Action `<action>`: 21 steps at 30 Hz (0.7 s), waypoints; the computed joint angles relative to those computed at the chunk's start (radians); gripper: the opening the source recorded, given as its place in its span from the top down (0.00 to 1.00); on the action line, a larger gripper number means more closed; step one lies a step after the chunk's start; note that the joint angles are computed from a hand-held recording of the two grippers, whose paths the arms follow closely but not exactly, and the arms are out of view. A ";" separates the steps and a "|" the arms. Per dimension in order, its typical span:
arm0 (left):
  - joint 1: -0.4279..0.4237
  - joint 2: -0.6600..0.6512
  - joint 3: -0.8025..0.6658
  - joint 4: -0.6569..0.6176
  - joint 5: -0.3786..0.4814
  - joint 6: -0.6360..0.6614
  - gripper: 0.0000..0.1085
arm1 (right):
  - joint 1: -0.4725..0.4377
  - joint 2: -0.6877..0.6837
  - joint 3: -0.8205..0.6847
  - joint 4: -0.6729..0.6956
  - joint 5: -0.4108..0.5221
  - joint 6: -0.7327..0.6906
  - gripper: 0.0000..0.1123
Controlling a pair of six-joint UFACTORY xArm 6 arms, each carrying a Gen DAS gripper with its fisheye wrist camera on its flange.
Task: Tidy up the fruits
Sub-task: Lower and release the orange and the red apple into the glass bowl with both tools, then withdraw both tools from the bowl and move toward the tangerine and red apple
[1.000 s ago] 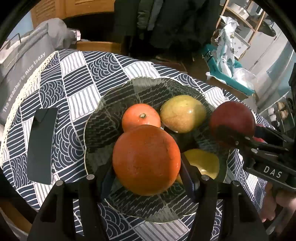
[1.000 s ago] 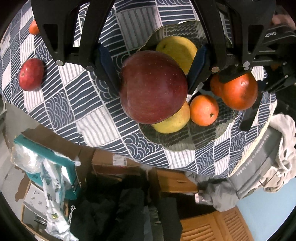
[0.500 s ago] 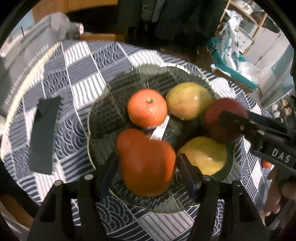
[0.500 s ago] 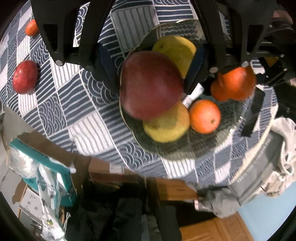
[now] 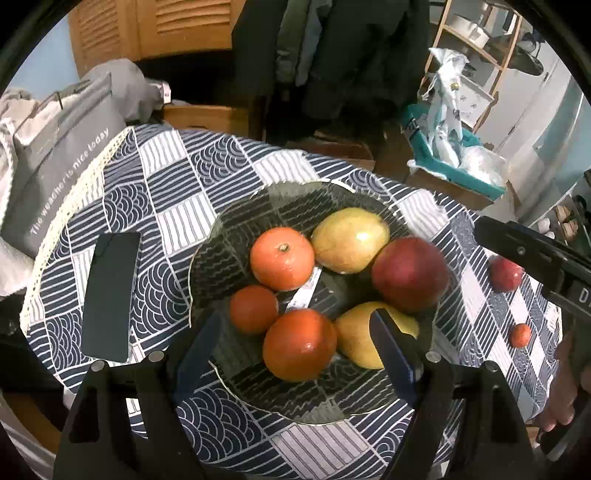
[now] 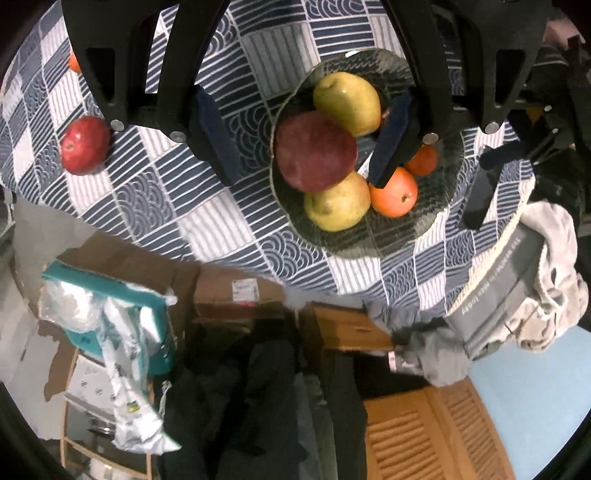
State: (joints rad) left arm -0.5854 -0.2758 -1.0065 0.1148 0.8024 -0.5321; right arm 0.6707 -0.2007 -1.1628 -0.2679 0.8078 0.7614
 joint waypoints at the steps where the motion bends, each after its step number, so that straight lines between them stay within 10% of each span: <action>1: -0.003 -0.005 -0.001 0.002 -0.002 -0.003 0.23 | 0.004 -0.010 0.001 -0.018 0.010 0.011 0.33; 21: -0.121 -0.014 -0.098 0.096 0.000 -0.060 0.23 | 0.070 -0.231 0.051 -0.299 0.192 0.162 0.29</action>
